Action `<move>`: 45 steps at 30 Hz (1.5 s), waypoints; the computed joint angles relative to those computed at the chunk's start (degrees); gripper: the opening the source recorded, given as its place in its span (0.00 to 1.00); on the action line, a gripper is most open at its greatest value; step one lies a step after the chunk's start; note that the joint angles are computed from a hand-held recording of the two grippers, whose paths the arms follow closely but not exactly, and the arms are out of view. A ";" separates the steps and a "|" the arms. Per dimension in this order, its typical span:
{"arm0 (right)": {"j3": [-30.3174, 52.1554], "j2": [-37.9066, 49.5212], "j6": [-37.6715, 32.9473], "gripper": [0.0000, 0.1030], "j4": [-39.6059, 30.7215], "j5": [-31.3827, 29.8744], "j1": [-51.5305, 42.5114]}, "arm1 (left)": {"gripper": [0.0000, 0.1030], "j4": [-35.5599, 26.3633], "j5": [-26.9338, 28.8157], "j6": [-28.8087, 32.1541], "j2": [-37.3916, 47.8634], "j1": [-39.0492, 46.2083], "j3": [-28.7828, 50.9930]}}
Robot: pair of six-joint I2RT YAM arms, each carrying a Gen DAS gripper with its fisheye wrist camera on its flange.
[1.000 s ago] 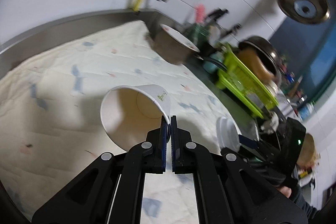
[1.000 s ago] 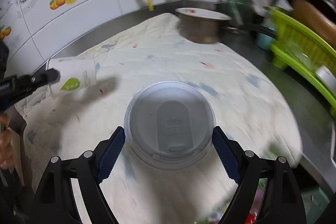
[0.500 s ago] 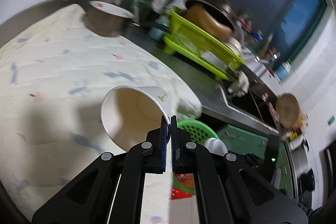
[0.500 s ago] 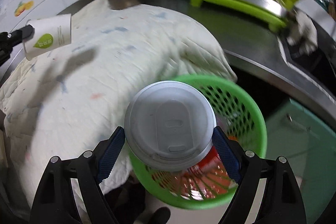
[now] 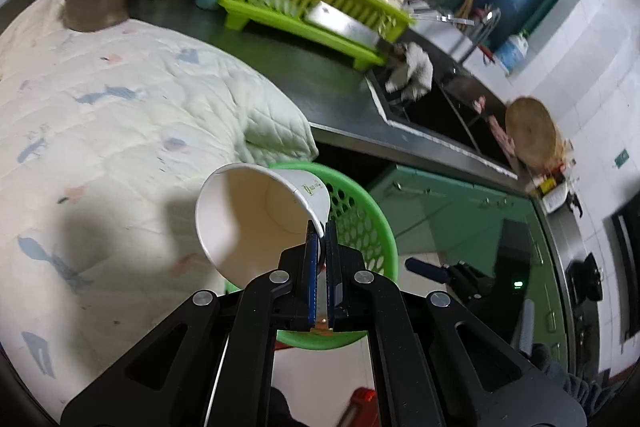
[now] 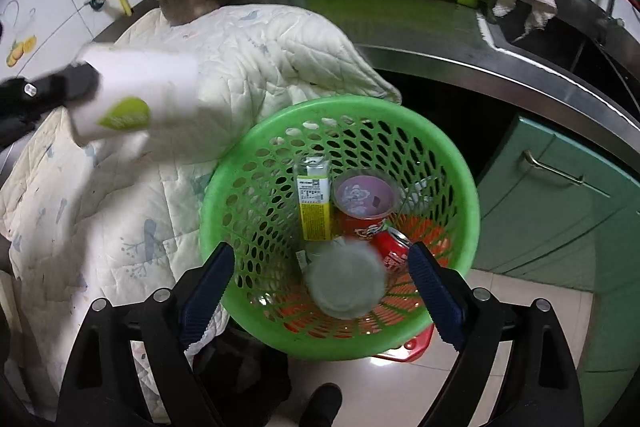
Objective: Collect trash
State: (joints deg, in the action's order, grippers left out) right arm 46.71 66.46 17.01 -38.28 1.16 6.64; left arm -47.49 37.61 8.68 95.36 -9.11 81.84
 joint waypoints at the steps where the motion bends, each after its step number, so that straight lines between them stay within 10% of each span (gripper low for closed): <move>1: -0.43 -1.17 0.13 0.83 -0.32 -0.39 -0.50 | 0.02 0.22 -0.47 -0.25 0.14 -0.80 -0.22; 21: -3.30 -13.66 2.93 0.83 -5.34 -1.53 -3.33 | 0.06 -0.32 -9.36 -0.31 5.17 -8.75 -3.00; 25: -3.41 -14.42 3.19 0.83 -5.69 -1.23 -2.85 | 0.34 -0.01 -10.17 -0.52 4.54 -8.91 -3.59; 45: 0.86 -11.84 5.79 0.84 -6.19 1.75 3.45 | 0.70 -0.06 -12.06 -0.44 -2.22 -2.57 -3.66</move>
